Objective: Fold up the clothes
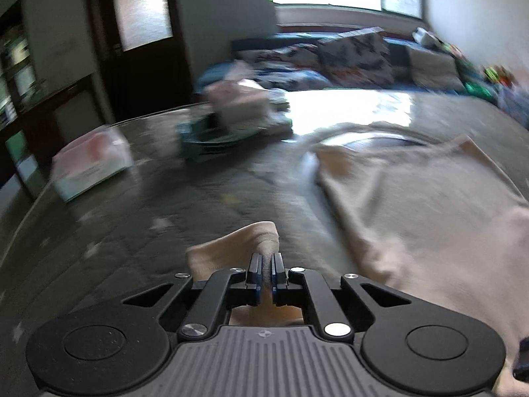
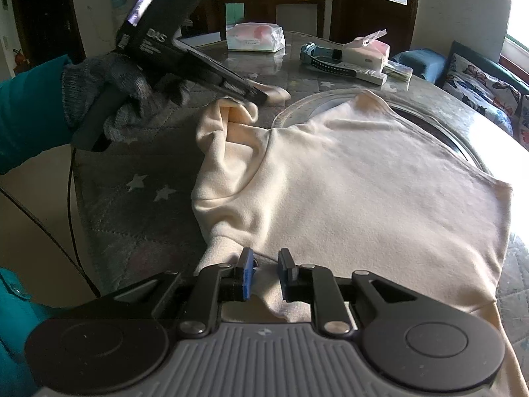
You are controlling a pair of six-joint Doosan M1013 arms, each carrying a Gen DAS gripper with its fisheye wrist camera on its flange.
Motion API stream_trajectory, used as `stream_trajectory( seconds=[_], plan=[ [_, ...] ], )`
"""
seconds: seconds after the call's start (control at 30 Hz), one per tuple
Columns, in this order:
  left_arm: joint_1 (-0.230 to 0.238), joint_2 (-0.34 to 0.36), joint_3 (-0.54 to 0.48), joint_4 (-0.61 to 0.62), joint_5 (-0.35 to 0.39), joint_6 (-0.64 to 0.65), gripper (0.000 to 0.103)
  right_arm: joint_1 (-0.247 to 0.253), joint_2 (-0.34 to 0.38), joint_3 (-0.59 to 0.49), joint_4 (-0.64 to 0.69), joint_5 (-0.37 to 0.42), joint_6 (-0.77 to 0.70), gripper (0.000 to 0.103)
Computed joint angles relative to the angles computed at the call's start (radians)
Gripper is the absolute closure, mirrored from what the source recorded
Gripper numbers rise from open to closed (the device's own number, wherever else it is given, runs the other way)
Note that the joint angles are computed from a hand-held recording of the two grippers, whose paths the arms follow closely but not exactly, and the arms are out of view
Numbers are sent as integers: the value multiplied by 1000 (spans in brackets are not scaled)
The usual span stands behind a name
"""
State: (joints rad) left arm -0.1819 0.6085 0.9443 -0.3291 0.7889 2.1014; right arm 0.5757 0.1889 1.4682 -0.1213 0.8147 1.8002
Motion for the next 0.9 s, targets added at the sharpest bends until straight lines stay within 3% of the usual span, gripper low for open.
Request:
stream_trajectory(
  seconds=[0.27, 0.4, 0.5, 0.63, 0.73, 0.77, 0.9],
  plan=[
    [64, -33, 51, 28, -73, -191, 98, 6, 1, -2, -23, 4, 13, 86],
    [92, -56, 96, -6, -86, -213, 97, 10, 3, -5, -36, 9, 18, 85],
    [112, -85, 150, -75, -107, -168, 97, 14, 3, -5, -62, 14, 33, 75],
    [124, -93, 158, -59, -77, -204, 91, 15, 2, -6, -76, 21, 40, 73],
    [133, -92, 149, -84, -51, -235, 66, 18, 3, -8, -84, 24, 37, 72],
    [134, -92, 147, -91, -49, -237, 53, 18, 2, -7, -85, 24, 37, 72],
    [129, -76, 115, -78, -27, -300, 44, 16, 1, -4, -82, 20, 44, 71]
  ],
)
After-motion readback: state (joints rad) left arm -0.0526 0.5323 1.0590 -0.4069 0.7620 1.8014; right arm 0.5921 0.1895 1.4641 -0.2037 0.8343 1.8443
